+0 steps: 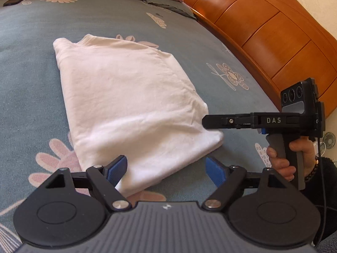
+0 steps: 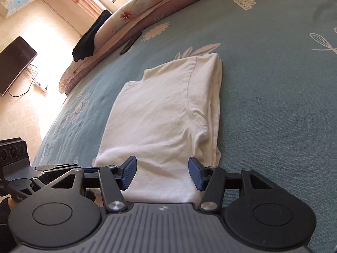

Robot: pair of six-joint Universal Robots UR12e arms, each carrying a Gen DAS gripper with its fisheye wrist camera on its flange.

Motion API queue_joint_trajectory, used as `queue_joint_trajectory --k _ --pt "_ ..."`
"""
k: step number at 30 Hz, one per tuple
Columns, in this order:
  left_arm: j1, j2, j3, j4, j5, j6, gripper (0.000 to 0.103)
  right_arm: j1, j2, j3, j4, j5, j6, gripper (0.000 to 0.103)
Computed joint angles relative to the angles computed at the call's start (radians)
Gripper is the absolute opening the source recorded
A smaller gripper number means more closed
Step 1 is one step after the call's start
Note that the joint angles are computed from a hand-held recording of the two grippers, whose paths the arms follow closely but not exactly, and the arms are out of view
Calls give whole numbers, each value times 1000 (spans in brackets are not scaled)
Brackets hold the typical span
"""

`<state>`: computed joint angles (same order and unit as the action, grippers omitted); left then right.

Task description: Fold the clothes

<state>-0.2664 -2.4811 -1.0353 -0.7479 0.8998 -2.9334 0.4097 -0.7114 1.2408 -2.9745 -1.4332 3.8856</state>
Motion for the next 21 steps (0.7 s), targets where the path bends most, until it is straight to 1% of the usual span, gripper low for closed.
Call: queue_joint_trajectory --k 2,4,6,8,10,12,15,16,18,20,21 --pt "-2 19 -36 9 15 13 81 9 -13 12 9 -40 9 59" --pt "-1 42 -67 21 26 29 81 19 -23 16 12 -75 -5 62" --pt "-1 58 -95 81 38 16 81 26 -27 14 9 -98 -24 66" --pt "-4 58 -95 113 52 -11 81 31 -26 2 24 -114 -23 66" --pt "-10 54 -89 115 63 -18 81 37 -24 -13 53 -134 -22 66" --pt "-16 51 -89 122 80 -16 81 42 -24 -15 57 -142 -21 66" --pt "-26 53 -101 114 142 -5 81 45 -30 -7 57 -141 -17 68" --pt "-25 55 -109 111 144 -8 81 48 -33 -5 65 -148 -18 68" --pt "-18 69 -131 122 123 -16 81 51 -40 5 67 -164 -26 69" --pt "-12 82 -153 133 102 -24 81 49 -47 29 35 -169 -33 71" --pt "-7 85 -160 158 91 -39 81 46 -51 41 15 -170 -32 74"
